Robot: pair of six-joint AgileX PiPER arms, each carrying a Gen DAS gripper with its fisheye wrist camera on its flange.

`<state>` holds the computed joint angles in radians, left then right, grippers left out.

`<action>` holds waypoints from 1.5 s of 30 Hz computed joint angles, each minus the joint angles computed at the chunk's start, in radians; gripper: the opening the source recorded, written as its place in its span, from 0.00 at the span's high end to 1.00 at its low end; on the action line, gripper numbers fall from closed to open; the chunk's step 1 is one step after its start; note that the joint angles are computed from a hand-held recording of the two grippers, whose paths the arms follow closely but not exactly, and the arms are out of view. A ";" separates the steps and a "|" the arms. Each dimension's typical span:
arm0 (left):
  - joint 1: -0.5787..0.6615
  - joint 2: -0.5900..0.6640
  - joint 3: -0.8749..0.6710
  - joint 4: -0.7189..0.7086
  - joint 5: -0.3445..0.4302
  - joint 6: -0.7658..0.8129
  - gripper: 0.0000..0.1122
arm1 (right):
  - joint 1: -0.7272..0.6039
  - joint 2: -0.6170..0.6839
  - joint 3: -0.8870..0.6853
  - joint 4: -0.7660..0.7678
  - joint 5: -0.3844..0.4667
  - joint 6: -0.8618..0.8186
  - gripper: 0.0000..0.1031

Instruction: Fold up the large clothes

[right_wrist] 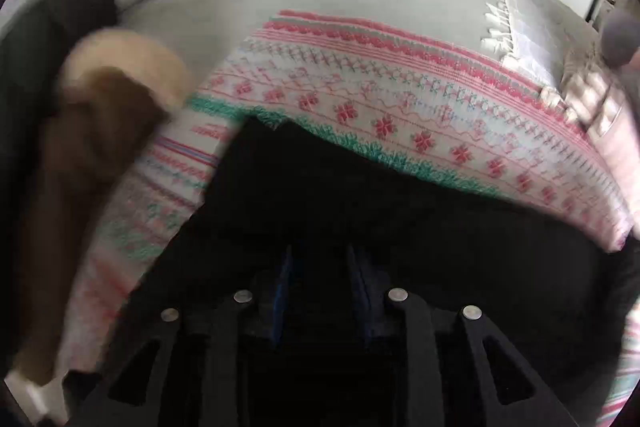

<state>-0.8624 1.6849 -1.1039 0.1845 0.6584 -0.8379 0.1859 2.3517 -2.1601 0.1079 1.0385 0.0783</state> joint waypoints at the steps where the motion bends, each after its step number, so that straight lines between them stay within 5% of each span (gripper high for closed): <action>1: 0.006 -0.003 0.005 -0.010 -0.002 0.016 0.26 | -0.006 -0.019 0.037 0.005 -0.023 0.009 0.71; 5: 0.047 -0.019 0.035 -0.105 -0.039 0.111 0.25 | -0.022 -0.057 0.046 0.025 0.013 -0.021 0.70; 10: 0.080 -0.039 0.063 -0.164 -0.058 0.175 0.25 | -0.136 -0.469 0.513 0.226 -0.131 -0.187 0.58; 15: 0.083 -0.047 0.070 -0.161 -0.055 0.175 0.25 | -0.268 -0.862 0.922 0.234 -0.068 -0.343 0.58; 19: 0.057 -0.042 0.064 -0.133 -0.053 0.128 0.25 | -0.402 -1.050 1.117 0.292 0.052 -0.458 0.58; 32: 0.020 0.000 0.034 -0.060 -0.061 0.060 0.22 | -0.314 -1.205 1.458 0.231 -0.224 -0.438 0.58; 38: 0.153 -0.163 0.188 -0.415 -0.148 0.347 0.23 | -0.349 -1.282 1.491 0.267 -0.201 -0.468 0.58; 42: 0.152 -0.336 0.340 -0.351 -0.207 0.272 0.23 | -0.385 -1.300 1.495 0.306 -0.176 -0.506 0.58; 45: 0.160 -0.353 0.390 -0.367 -0.231 0.293 0.23 | -0.386 -1.315 1.498 0.305 -0.169 -0.507 0.58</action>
<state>-0.7024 1.3316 -0.7140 -0.1821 0.4277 -0.5445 -0.2002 1.0365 -0.6623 0.4131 0.8699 -0.4288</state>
